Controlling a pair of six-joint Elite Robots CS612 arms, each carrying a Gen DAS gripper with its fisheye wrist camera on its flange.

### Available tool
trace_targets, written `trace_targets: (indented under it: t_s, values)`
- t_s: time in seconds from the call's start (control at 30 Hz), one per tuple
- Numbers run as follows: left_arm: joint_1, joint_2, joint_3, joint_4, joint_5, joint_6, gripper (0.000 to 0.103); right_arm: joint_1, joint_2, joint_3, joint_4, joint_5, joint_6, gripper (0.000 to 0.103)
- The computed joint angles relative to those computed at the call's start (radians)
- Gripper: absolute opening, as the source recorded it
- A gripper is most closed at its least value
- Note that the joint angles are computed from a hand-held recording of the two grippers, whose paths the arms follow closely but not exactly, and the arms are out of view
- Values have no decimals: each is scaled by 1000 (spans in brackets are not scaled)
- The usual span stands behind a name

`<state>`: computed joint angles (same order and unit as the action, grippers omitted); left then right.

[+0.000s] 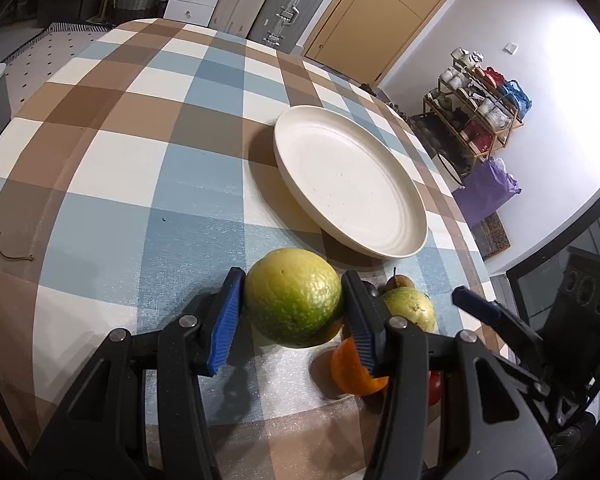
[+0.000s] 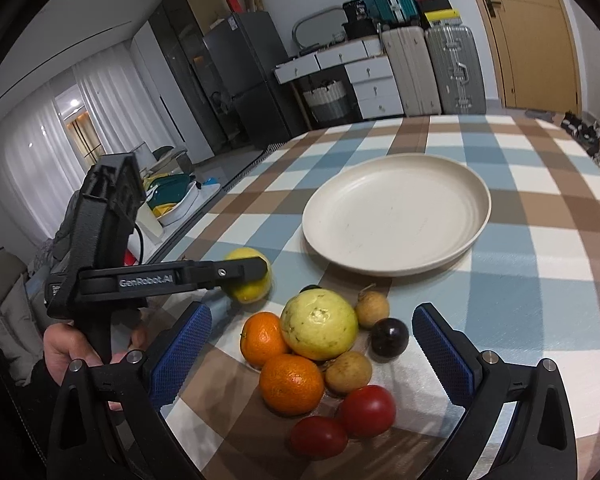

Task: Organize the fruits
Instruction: 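Lift the green citrus with the left tool while the right tool grasps the yellow-green pomelo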

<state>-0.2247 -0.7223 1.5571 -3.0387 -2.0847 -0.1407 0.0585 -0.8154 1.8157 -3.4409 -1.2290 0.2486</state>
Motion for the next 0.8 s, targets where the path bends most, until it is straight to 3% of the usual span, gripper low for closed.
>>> trace_targets:
  t_s: [0.1,0.23,0.37,0.5,0.6,0.8]
  values:
    - [0,-5,8,-3,9,6,47,-8,8,-11,21,44,34,103]
    - [-1,-13,17,-6,18,20,47,-8,11,-15,23,46,40,103]
    - [-1,-16,22,-13,29,22,47,-3,13,-24,33,45,31,103]
    - [1,-18,25,-16,44,22,47,9,14,-35,61,-3,16,101]
    - [4,-17,26,-17,46,20,47,10,17,-40,71,-7,22,97]
    - [8,-18,30,-21,46,15,47,16,14,-45,93,-65,38,75]
